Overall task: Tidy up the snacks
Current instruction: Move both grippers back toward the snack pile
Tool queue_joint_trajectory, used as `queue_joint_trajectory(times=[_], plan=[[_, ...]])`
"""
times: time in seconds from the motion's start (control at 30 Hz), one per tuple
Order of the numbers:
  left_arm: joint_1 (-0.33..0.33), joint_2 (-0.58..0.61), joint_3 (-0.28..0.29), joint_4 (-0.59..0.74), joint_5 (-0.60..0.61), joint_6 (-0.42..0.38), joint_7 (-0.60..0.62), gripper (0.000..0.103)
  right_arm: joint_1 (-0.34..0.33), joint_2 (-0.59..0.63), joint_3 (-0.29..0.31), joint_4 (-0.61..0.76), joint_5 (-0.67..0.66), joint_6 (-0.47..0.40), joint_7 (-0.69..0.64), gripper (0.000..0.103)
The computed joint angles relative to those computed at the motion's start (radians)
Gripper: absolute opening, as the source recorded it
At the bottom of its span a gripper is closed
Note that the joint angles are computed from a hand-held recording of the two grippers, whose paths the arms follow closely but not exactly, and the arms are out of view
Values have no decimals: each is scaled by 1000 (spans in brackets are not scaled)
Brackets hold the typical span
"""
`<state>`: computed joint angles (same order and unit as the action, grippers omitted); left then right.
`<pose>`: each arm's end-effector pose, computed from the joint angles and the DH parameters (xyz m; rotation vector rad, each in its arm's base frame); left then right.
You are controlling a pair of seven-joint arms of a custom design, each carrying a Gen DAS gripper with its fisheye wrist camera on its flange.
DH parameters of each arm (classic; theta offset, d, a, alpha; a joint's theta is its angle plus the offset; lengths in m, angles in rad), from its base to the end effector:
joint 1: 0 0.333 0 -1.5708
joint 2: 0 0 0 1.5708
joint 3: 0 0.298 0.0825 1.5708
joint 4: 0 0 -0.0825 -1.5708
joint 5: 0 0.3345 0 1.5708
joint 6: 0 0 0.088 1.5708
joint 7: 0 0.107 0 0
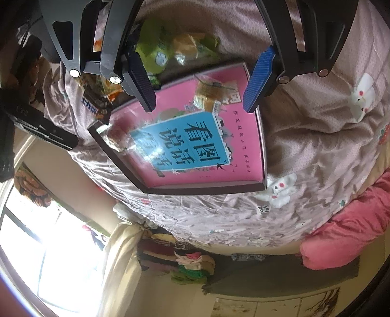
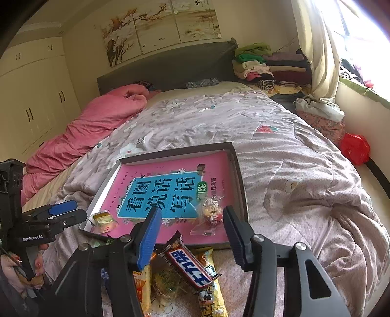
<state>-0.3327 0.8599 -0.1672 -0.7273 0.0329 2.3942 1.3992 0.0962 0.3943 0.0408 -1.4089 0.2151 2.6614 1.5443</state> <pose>0.6909 -0.2986 0.5351 -1.6426 2.0732 -1.0690 0.6687 0.0801 0.5757 -1.6507 1.6384 -0.5335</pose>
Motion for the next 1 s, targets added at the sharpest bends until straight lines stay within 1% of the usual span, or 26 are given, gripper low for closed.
queue_joint_trajectory(times=[0.1,0.17,0.27,0.33,0.43,0.57,0.63,0.7,0.93,1.0], plan=[[14,-76,-4,-134,-3,43,-8,76,-2,-8,7,-14,8,-2,-12,52],[24,-109,-9,-192,-9,54,-13,76,-2,-12,9,-19,12,-3,-17,52],[36,-150,-15,-261,-15,67,-17,76,-4,-25,15,-38,25,-1,-35,53],[42,-164,-21,-284,-21,61,-14,76,-2,-33,15,-50,29,2,-40,53],[42,-170,-23,-293,-21,41,-11,76,-1,-45,15,-67,37,6,-50,53],[51,-172,-37,-294,-38,-12,12,76,-6,-64,20,-92,58,8,-72,53],[55,-179,-39,-309,-47,-15,14,76,-3,-71,18,-104,61,9,-76,53],[61,-175,-45,-304,-60,-37,20,75,-4,-74,19,-109,70,7,-84,53],[63,-171,-57,-304,-87,-50,54,76,3,-93,17,-140,74,-3,-104,53],[55,-165,-51,-292,-81,-67,55,72,5,-98,15,-148,76,-6,-105,53]])
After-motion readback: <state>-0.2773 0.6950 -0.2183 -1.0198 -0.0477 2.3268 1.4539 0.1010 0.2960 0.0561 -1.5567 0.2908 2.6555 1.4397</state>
